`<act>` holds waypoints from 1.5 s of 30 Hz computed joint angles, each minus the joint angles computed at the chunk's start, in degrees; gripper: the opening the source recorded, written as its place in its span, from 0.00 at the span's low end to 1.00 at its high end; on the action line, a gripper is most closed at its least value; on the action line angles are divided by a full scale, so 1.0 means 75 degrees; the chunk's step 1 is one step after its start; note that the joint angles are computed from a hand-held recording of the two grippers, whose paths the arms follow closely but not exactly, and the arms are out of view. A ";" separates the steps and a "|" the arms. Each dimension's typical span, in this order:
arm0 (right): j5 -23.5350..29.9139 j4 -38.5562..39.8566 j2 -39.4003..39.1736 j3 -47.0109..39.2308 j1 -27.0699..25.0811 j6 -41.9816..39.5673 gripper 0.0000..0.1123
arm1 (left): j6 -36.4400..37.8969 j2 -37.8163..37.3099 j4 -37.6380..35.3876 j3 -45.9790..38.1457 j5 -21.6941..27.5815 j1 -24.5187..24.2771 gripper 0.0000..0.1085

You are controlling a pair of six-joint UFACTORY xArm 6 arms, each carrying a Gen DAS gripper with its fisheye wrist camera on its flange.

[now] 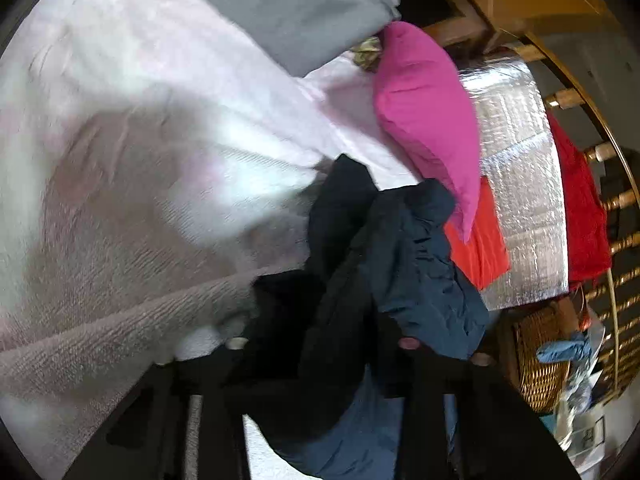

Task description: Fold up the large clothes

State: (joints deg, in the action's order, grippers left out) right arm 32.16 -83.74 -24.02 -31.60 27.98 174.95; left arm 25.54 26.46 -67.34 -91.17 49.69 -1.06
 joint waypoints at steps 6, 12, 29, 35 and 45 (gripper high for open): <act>0.0475 0.0813 -0.0277 -0.0005 0.0549 -0.0808 0.30 | 0.0167 -0.0435 0.0198 0.0291 0.0078 0.0103 0.22; 0.1031 0.1536 -0.0973 0.0361 0.1309 -0.1251 0.30 | 0.0349 -0.1106 0.0531 0.1005 0.0583 0.0436 0.22; 0.2640 0.3758 -0.1950 0.0680 0.3728 -0.1911 0.50 | 0.0053 -0.2344 0.2439 0.2045 0.1407 0.1416 0.45; 0.4470 0.5699 -0.2558 -0.0094 0.4684 -0.4741 0.53 | 0.0542 -0.2918 0.2229 0.1926 -0.0408 0.1061 0.63; 0.2733 0.4364 -0.2370 -0.0107 0.0987 -0.6607 0.65 | -0.0896 -0.0742 0.3979 -0.0487 -0.0722 -0.0750 0.70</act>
State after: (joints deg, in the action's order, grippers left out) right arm 52.66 -51.01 -41.79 -32.40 35.39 125.40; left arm 18.82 20.90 -37.50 -94.83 44.27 -6.69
